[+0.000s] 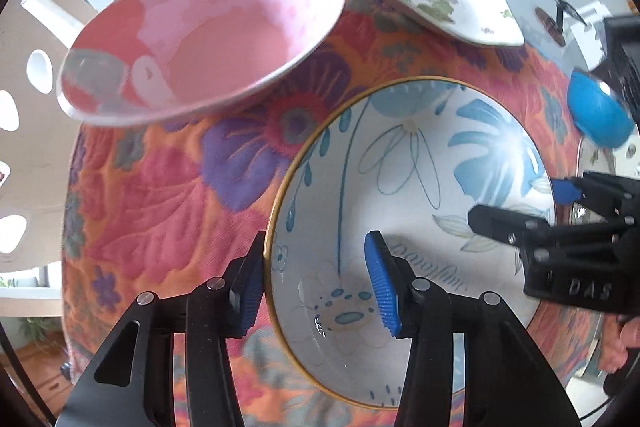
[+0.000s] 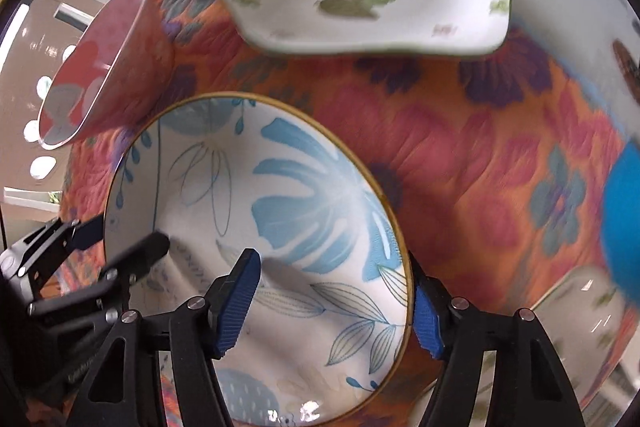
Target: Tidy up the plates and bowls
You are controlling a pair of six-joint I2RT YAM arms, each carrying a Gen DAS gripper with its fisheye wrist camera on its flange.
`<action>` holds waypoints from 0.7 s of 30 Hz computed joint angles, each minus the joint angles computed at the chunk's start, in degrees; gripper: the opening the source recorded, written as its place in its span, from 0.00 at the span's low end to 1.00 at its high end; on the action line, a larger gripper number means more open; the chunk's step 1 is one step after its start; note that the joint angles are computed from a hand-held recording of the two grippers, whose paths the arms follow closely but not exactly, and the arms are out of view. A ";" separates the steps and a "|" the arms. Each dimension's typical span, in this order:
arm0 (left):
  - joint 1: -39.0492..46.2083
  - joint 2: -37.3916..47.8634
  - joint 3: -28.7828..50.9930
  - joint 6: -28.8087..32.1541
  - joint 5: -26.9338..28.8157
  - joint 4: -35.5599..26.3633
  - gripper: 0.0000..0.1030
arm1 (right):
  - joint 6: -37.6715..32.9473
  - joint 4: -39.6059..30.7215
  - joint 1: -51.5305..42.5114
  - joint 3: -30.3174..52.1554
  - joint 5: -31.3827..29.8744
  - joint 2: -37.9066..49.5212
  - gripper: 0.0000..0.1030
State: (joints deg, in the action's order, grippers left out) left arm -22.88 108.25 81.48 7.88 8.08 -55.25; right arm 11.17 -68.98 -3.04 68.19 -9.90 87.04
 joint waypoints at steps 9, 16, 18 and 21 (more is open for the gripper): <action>3.01 -8.87 -8.92 14.66 0.67 -4.75 0.48 | 21.99 -1.05 13.59 -12.12 0.10 -14.70 0.66; -1.07 -21.68 -20.09 15.91 0.02 -5.33 0.51 | 43.43 -4.95 26.41 -19.84 1.26 -28.41 0.67; -1.69 -25.11 -22.72 15.23 0.02 -6.63 0.51 | 42.19 -5.32 24.99 -20.69 0.85 -29.17 0.67; -1.32 -31.78 -26.79 13.57 -0.37 -9.56 0.51 | 44.58 -6.39 29.47 -21.70 0.91 -31.50 0.67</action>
